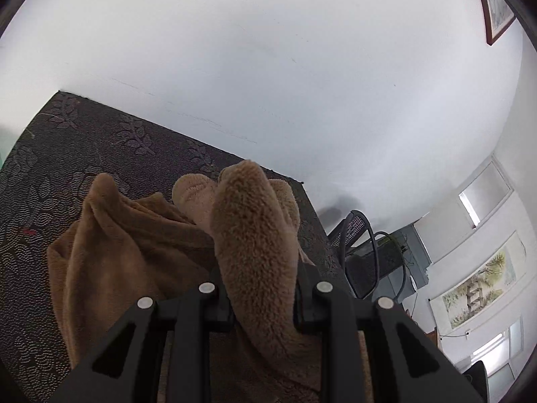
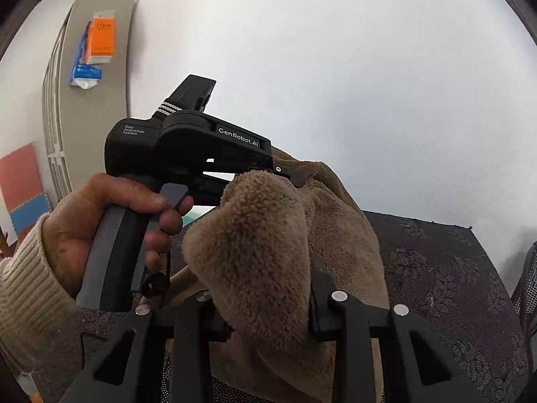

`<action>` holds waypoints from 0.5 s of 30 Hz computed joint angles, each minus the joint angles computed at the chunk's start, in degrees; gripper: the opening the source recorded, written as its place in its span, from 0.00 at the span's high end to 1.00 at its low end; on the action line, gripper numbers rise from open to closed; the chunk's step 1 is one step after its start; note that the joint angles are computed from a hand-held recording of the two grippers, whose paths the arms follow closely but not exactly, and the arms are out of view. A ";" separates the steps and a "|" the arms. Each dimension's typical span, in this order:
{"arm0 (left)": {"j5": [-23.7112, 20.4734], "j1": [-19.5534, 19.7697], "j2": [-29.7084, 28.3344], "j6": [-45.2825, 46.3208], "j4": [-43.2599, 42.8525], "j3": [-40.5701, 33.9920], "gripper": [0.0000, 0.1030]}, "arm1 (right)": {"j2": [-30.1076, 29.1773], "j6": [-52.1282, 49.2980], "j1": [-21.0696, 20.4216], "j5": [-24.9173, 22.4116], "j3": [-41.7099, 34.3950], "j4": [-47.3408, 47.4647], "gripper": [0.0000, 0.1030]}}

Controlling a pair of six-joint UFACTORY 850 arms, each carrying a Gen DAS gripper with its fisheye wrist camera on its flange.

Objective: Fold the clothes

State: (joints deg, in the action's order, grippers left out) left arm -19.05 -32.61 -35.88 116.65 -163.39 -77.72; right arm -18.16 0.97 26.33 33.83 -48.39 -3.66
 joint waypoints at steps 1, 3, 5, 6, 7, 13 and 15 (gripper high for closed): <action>-0.33 0.35 0.37 0.23 -0.66 0.90 0.74 | -0.72 0.43 0.26 0.02 -0.64 -0.94 0.69; -0.97 1.07 1.09 0.56 -1.84 2.63 0.74 | -2.35 1.82 0.69 0.07 -2.07 -3.15 0.69; -1.48 1.67 1.85 1.41 -3.20 4.23 0.74 | -3.84 2.31 1.29 -0.03 -3.36 -4.48 0.69; -1.77 1.89 2.23 1.94 -3.90 5.04 0.74 | -4.53 2.48 1.59 -0.14 -3.97 -5.09 0.69; -2.14 2.05 2.58 2.45 -4.57 5.88 0.74 | -5.38 2.98 1.69 -0.32 -4.79 -6.14 0.69; -3.18 4.24 3.00 1.67 -4.61 8.86 0.74 | -10.83 4.56 2.76 -2.93 -10.42 -10.37 0.69; -3.60 5.17 2.63 -0.44 -2.58 9.78 0.74 | -12.68 4.73 3.24 -4.43 -12.39 -11.23 0.69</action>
